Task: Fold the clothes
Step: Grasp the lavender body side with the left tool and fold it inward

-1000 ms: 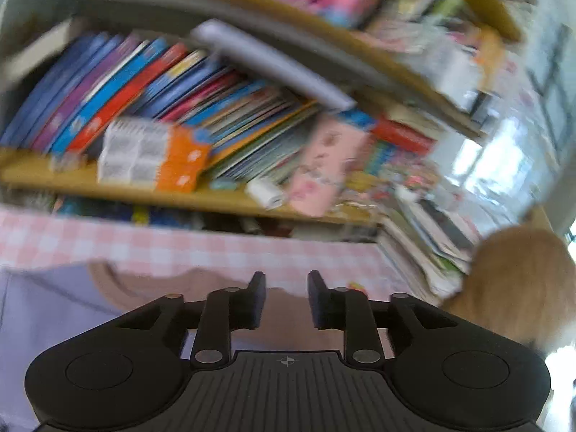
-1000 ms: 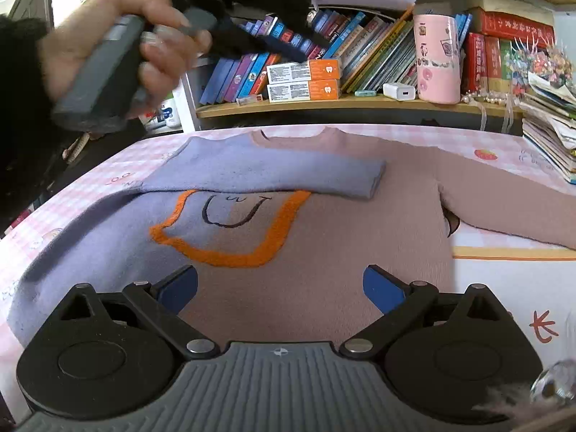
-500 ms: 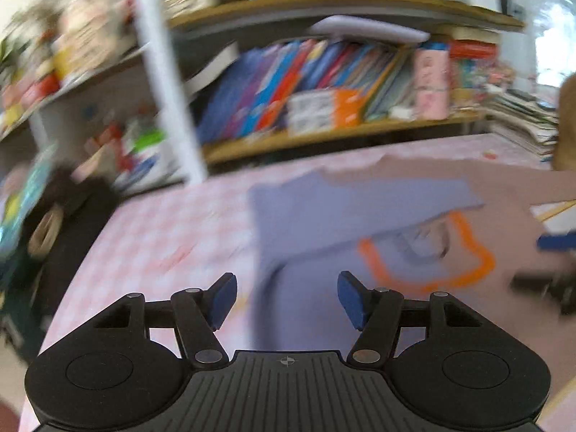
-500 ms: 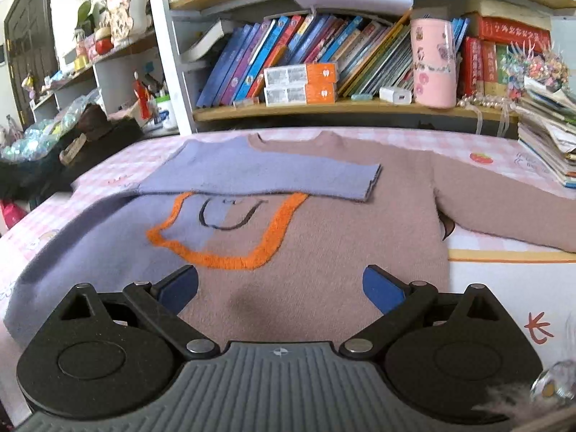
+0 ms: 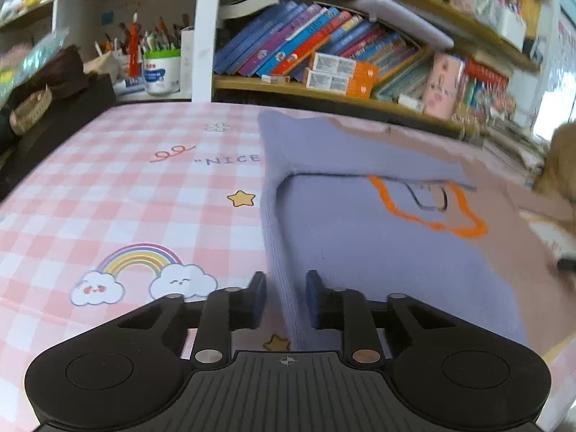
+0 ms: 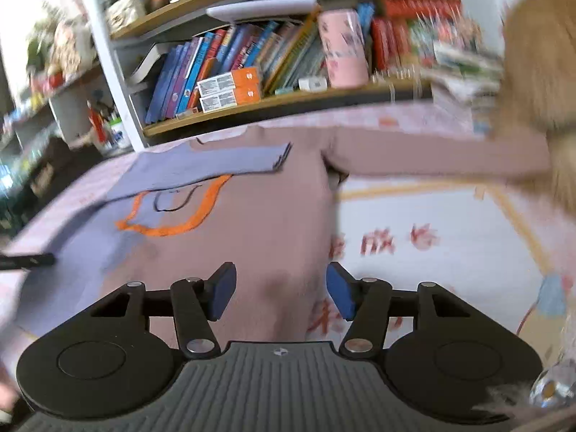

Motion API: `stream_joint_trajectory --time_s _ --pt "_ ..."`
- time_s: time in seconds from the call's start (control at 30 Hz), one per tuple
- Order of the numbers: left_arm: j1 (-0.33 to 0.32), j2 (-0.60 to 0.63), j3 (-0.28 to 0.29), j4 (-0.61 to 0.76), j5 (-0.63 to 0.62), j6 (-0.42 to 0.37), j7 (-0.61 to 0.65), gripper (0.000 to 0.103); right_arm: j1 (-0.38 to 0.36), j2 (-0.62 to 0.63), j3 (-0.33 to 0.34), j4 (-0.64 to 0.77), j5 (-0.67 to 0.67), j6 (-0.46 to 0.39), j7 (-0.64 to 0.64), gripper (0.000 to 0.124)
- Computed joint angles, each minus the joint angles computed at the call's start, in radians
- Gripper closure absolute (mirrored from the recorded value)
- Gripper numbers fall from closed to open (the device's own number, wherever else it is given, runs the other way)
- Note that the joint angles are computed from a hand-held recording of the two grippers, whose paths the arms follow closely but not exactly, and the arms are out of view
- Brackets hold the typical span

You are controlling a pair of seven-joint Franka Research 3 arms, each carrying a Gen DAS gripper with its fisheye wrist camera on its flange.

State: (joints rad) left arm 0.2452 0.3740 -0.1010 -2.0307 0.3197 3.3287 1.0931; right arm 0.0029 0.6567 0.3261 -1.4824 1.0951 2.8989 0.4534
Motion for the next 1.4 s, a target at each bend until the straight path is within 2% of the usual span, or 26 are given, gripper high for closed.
stream_joint_trajectory --time_s 0.07,0.1,0.2,0.27,0.37,0.5,0.7,0.83,1.03,1.1,1.17,1.27,1.4 --pt "0.149 0.028 -0.149 0.006 0.028 0.025 -0.027 0.096 0.018 -0.004 -0.021 -0.006 -0.018 -0.006 0.057 0.081" --pt "0.205 0.039 -0.202 0.008 0.052 0.033 -0.040 0.098 0.048 -0.005 -0.049 -0.010 -0.054 0.017 0.098 0.084" --pt "0.361 0.066 -0.341 0.005 0.147 0.046 -0.082 0.098 0.130 -0.001 -0.128 -0.013 -0.192 0.061 0.244 0.097" --pt "0.427 0.073 -0.384 -0.012 0.193 0.079 -0.117 0.098 0.150 0.001 -0.147 -0.013 -0.255 0.058 0.300 0.106" --pt "0.458 0.066 -0.376 -0.044 0.226 0.132 -0.175 0.098 0.153 0.007 -0.134 -0.009 -0.322 0.055 0.327 0.107" --pt "0.463 0.052 -0.339 -0.071 0.266 0.168 -0.237 0.098 0.173 0.010 -0.127 -0.012 -0.415 0.067 0.369 0.107" --pt "0.431 0.021 -0.268 -0.088 0.335 0.184 -0.301 0.098 0.175 0.001 -0.113 -0.024 -0.510 0.055 0.414 0.107" --pt "0.438 0.017 -0.255 -0.087 0.416 0.191 -0.368 0.098 0.143 0.002 -0.082 -0.026 -0.509 0.046 0.417 0.102" --pt "0.391 0.020 -0.187 -0.079 0.479 0.226 -0.442 0.099 0.157 0.002 -0.098 -0.020 -0.535 0.042 0.432 0.106" --pt "0.413 0.022 -0.194 -0.072 0.544 0.232 -0.500 0.099 0.164 0.002 -0.103 -0.023 -0.545 0.052 0.439 0.106" --pt "0.424 0.013 -0.189 -0.073 0.594 0.233 -0.549 0.099 0.143 0.003 -0.073 -0.029 -0.535 0.056 0.420 0.106" --pt "0.396 -0.019 -0.145 -0.094 0.616 0.222 -0.577 0.099 0.109 0.002 -0.029 -0.030 -0.508 0.029 0.372 0.106" --pt "0.352 -0.045 -0.094 -0.105 0.642 0.208 -0.614 0.098 0.101 -0.005 -0.020 -0.035 -0.475 0.023 0.328 0.105"
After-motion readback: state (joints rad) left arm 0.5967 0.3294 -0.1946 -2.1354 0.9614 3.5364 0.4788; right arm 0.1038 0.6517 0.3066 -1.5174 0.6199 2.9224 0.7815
